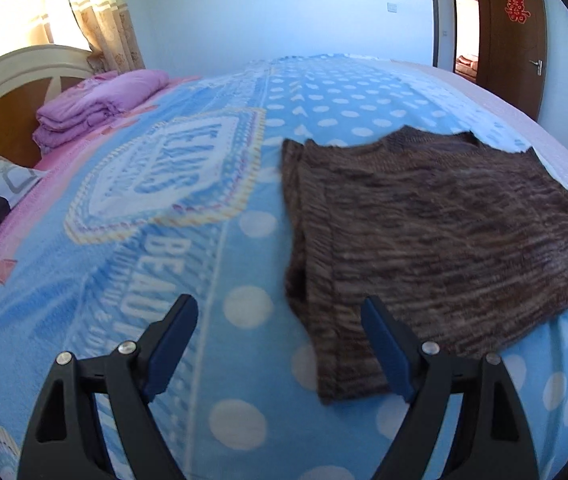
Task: Fold small clothes
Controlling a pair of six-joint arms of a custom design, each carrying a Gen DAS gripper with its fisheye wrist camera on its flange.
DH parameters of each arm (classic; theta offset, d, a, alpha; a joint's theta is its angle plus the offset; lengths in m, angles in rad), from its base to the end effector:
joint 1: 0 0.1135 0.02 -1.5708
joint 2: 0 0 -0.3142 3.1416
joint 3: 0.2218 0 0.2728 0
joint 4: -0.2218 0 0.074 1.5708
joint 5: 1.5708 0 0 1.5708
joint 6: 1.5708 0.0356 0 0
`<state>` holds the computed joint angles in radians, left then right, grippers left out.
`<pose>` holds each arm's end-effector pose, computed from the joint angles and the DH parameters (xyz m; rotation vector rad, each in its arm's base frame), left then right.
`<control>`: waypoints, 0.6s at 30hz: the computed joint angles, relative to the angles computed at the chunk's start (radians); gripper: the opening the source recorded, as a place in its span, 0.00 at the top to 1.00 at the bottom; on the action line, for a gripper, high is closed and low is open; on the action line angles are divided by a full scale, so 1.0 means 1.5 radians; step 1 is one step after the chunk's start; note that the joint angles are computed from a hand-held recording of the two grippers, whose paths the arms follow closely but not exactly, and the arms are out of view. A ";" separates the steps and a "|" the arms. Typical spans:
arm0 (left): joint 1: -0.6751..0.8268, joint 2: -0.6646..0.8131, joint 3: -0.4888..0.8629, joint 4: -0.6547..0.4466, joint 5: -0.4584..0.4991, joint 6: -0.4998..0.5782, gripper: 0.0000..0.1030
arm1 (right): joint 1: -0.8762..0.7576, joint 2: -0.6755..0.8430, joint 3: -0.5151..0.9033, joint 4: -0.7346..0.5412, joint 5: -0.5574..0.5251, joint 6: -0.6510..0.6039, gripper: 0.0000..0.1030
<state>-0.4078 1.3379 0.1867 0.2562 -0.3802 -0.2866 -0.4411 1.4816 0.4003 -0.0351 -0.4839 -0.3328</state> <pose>0.1683 -0.0583 0.1171 -0.0165 2.3860 0.1461 0.2028 -0.0774 0.1250 -0.0072 2.5268 0.3564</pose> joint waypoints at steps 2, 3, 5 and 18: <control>-0.013 0.027 -0.004 0.015 -0.014 -0.010 0.16 | -0.004 0.012 -0.016 0.028 -0.002 0.007 0.71; -0.013 0.045 -0.005 0.024 -0.013 -0.009 0.16 | -0.002 0.006 -0.026 0.041 0.002 0.004 0.83; -0.004 0.055 -0.010 0.035 -0.005 -0.011 0.16 | -0.015 -0.015 -0.039 0.040 -0.015 -0.006 0.96; 0.034 0.064 -0.024 0.036 0.015 -0.033 0.00 | 0.085 -0.210 -0.098 0.039 0.137 0.037 0.73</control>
